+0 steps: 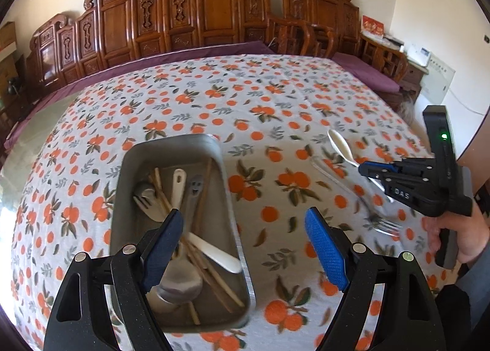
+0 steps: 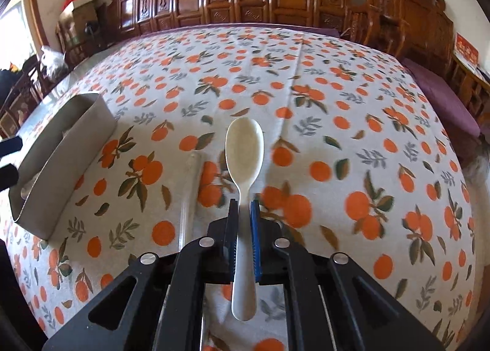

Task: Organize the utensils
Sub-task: 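Grasp the white plastic spoon with the right tool while the left tool moves to the metal fork, then grasp and lift the metal fork by its handle with the left tool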

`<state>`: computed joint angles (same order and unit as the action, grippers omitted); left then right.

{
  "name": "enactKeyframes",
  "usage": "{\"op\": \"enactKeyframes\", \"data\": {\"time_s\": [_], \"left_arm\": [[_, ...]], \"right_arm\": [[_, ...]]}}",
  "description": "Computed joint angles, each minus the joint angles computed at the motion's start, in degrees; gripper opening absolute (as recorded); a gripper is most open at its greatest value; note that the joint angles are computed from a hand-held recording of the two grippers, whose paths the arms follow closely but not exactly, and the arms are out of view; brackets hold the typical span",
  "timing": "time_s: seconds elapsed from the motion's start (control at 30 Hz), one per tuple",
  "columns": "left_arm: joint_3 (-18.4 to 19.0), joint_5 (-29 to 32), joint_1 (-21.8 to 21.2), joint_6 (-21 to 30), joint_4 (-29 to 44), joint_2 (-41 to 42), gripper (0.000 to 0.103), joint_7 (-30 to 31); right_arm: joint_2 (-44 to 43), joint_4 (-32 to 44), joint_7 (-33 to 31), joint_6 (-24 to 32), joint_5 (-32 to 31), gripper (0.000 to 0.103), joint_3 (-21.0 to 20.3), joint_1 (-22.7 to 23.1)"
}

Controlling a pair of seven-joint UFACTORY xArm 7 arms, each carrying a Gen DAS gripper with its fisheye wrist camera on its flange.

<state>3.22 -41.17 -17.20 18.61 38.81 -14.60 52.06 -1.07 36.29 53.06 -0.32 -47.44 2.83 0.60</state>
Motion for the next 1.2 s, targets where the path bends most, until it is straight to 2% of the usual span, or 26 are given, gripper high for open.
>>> {"op": "enactKeyframes", "data": {"time_s": [0.1, 0.3, 0.43, 0.5, 0.57, 0.6, 0.67, 0.87, 0.97, 1.13, 1.2], "left_arm": [[-0.8, 0.6, -0.6, -0.5, -1.3, -1.6, 0.078, -0.9], [-2.4, 4.2, -1.9, -1.1, -2.4, -2.2, 0.078, -5.9], [-3.7, 6.7, -3.1, -2.1, -2.5, -1.3, 0.077, -9.4], [-4.2, 7.6, -3.7, -2.3, -2.0, -0.2, 0.072, -11.4], [-4.7, 8.1, -4.4, -2.1, -1.2, 1.3, 0.069, -12.6], [-5.2, 8.5, -4.7, -2.3, -0.8, 2.2, 0.067, -13.3], [-6.3, 9.5, -4.9, -2.5, 0.3, 4.2, 0.064, -15.1], [-9.4, 11.4, -4.6, -2.4, 4.0, 10.3, 0.062, -19.8], [-11.4, 15.9, -3.9, -3.4, 5.3, 13.0, 0.061, -24.8], [-13.0, 20.2, -3.4, -2.0, 7.6, 16.5, 0.057, -31.2], [-13.3, 23.1, -3.3, -2.8, 7.5, 17.0, 0.05, -34.0]], "right_arm": [[-1.4, -1.7, -0.1, -0.7, 0.1, 0.009, -0.3, -1.3], [-2.4, -3.3, -0.3, -2.8, 0.7, 0.009, 2.3, -5.7], [-2.7, -4.3, -2.9, -4.8, 3.9, 0.009, 3.7, -7.5], [-3.0, -5.1, -6.0, -5.5, 7.4, 0.009, 2.9, -6.5], [-3.2, -5.9, -10.2, -5.6, 12.1, 0.009, 0.1, -3.2], [-3.4, -6.2, -11.3, -5.7, 13.0, 0.009, 0.2, -3.3], [-4.1, -6.6, -10.9, -5.8, 12.0, 0.009, 3.1, -6.6], [-5.5, -9.1, -17.0, -7.4, 18.8, 0.009, -5.9, 1.7], [-5.6, -9.4, -19.3, -7.7, 21.6, 0.009, -11.3, 7.1], [-6.0, -10.2, -22.2, -8.1, 25.1, 0.009, -12.7, 9.1], [-6.2, -10.3, -23.2, -8.2, 26.6, 0.009, -13.5, 10.0]]}}
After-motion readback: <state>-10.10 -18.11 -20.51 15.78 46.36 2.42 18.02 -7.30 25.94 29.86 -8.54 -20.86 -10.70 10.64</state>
